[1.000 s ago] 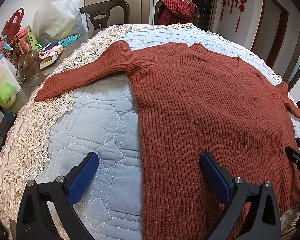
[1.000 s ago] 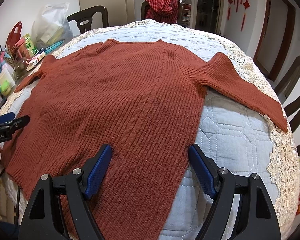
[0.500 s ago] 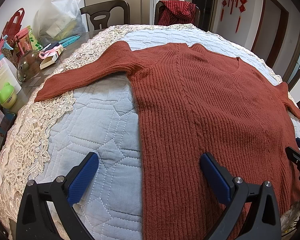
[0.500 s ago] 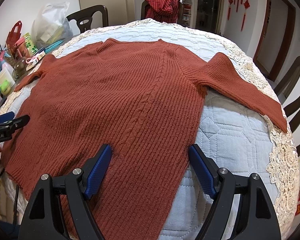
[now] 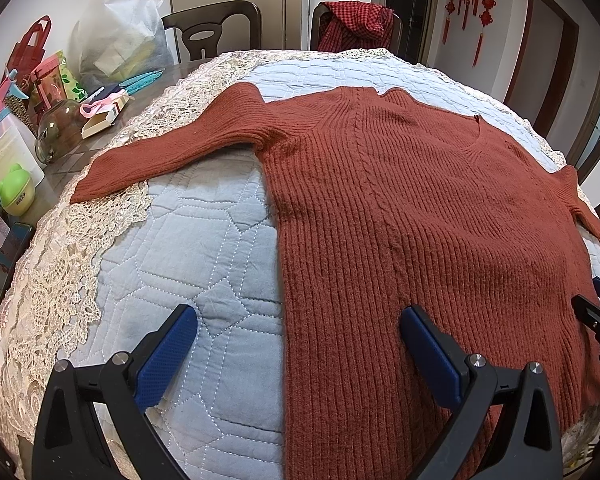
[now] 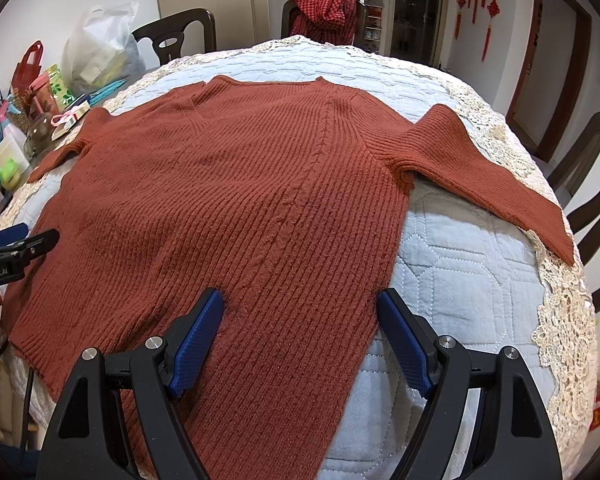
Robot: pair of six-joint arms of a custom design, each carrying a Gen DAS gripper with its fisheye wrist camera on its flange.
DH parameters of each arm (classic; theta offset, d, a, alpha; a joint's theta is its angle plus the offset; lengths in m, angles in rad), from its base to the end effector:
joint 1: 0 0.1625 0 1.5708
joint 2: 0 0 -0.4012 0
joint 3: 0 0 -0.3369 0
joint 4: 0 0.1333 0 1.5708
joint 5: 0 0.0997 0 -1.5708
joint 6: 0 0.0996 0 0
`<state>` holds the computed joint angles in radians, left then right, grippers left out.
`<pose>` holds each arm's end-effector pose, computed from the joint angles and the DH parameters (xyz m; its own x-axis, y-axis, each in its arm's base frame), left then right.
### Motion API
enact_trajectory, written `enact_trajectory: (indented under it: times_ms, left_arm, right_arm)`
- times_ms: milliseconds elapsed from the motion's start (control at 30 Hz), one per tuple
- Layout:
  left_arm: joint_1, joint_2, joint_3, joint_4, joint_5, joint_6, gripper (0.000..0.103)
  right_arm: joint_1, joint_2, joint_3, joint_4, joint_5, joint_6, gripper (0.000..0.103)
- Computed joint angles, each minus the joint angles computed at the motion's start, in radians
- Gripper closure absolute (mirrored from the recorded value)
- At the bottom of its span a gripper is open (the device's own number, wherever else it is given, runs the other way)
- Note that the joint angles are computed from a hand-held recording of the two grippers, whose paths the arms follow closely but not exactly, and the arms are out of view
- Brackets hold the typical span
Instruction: Fold small clothes
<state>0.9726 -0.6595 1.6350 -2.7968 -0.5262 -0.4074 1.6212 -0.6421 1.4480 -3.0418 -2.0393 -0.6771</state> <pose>-0.1650 -0.6318 0.1056 -0.7081 -0.2201 -0.6709 0.2886 0.7769 -0.5595 0.1229 -0.6826 0.1513 -0.6806 -0.3105 0.6636 -0.5980 0.7587 -0.2584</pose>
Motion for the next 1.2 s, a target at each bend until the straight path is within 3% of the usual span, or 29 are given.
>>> enact_trajectory:
  times_ms: [1200]
  left_arm:
    - [-0.004, 0.014, -0.011, -0.012, 0.009, 0.011, 0.000]
  right_arm:
    - [0.006, 0.003, -0.016, 0.016, -0.010, 0.013, 0.024]
